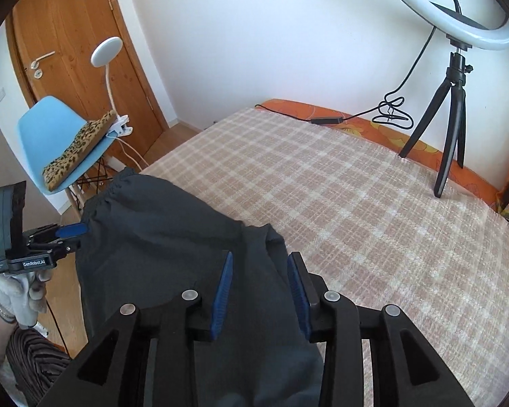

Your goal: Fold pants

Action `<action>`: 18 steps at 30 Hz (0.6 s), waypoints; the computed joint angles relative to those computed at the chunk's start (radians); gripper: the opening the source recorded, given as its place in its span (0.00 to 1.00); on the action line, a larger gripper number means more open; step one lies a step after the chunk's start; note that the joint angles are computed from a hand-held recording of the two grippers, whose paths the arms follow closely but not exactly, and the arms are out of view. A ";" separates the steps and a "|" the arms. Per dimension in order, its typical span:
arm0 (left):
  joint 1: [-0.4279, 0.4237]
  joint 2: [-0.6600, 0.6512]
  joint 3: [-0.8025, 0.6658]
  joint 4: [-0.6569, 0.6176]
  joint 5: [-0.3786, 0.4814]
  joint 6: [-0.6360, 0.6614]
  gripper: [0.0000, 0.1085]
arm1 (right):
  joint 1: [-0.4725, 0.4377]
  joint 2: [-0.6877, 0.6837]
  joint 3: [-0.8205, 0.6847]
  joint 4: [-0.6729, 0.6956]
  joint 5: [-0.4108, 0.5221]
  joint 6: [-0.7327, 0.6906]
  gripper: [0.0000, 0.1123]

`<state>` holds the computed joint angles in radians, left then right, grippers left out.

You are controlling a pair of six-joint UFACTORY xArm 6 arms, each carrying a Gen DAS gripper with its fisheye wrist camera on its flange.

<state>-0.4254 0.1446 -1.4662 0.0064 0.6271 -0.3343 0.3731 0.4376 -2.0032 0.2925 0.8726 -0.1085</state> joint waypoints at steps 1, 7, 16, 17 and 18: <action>-0.018 0.005 -0.005 -0.039 0.007 0.052 0.57 | 0.007 -0.032 0.046 0.019 -0.007 -0.025 0.31; -0.086 0.024 -0.025 -0.122 0.110 0.230 0.57 | 0.044 -0.120 0.217 0.008 -0.025 -0.030 0.31; -0.099 -0.091 0.113 -0.031 0.253 0.260 0.56 | 0.080 -0.238 0.410 -0.031 -0.039 -0.033 0.31; -0.097 -0.098 0.110 -0.029 0.274 0.258 0.56 | 0.074 -0.242 0.417 -0.032 -0.046 -0.020 0.31; -0.092 -0.105 0.111 -0.036 0.273 0.248 0.56 | 0.065 -0.247 0.424 -0.019 -0.058 -0.012 0.31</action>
<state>-0.5171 0.0397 -1.3553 -0.0301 0.8999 -0.0859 0.4380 0.1909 -1.5797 0.2732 0.8146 -0.1210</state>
